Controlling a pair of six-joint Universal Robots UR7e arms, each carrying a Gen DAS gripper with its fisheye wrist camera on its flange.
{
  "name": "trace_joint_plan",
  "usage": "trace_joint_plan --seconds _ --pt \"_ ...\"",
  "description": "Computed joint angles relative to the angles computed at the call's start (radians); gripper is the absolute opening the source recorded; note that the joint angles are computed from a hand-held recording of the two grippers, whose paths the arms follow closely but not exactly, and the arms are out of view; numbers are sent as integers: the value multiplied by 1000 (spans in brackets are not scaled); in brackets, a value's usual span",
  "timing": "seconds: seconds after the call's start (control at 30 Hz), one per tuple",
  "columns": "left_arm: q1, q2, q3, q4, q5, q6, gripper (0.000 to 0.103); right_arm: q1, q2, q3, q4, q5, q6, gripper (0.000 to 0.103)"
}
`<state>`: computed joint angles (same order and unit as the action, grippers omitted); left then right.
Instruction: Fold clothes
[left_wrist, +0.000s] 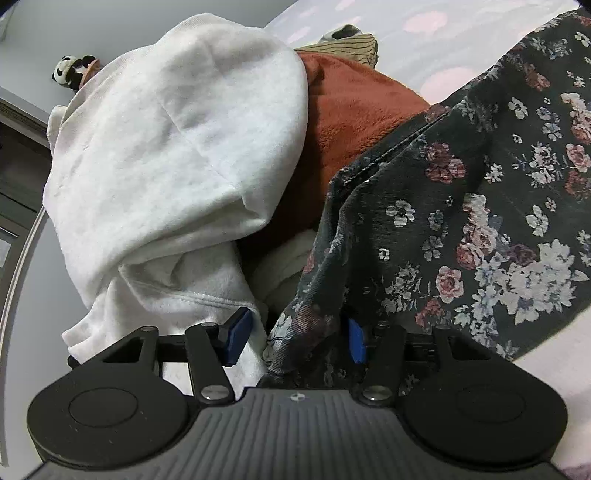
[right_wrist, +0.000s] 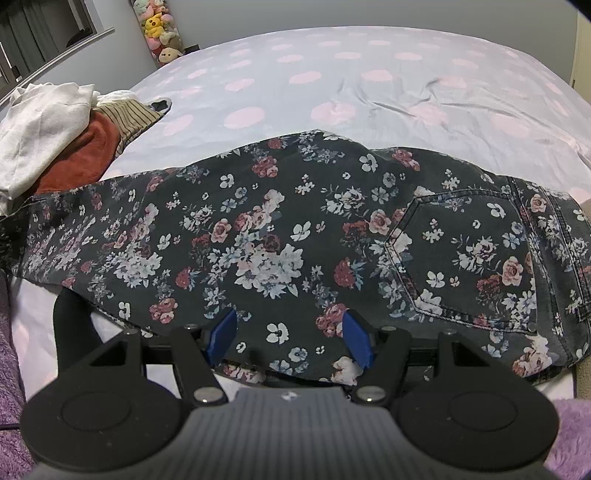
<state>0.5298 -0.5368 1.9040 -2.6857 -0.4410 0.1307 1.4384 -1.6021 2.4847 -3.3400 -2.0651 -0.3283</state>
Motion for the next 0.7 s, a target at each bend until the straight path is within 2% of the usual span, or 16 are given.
trace_joint_plan --seconds 0.07,0.1,0.23,0.47,0.7 --pt "-2 -1 1 -9 -6 1 34 -1 1 -1 2 -1 2 66" --pt "-1 -8 -4 8 -27 -5 19 -2 0 -2 5 1 4 67" --pt "-14 -14 -29 116 -39 -39 13 -8 -7 2 3 18 4 67" --pt "-55 -55 -85 340 -67 -141 11 -20 -21 12 -5 52 2 68" --pt "-122 -93 -193 627 -166 -224 11 -37 -40 26 -18 98 -2 71"
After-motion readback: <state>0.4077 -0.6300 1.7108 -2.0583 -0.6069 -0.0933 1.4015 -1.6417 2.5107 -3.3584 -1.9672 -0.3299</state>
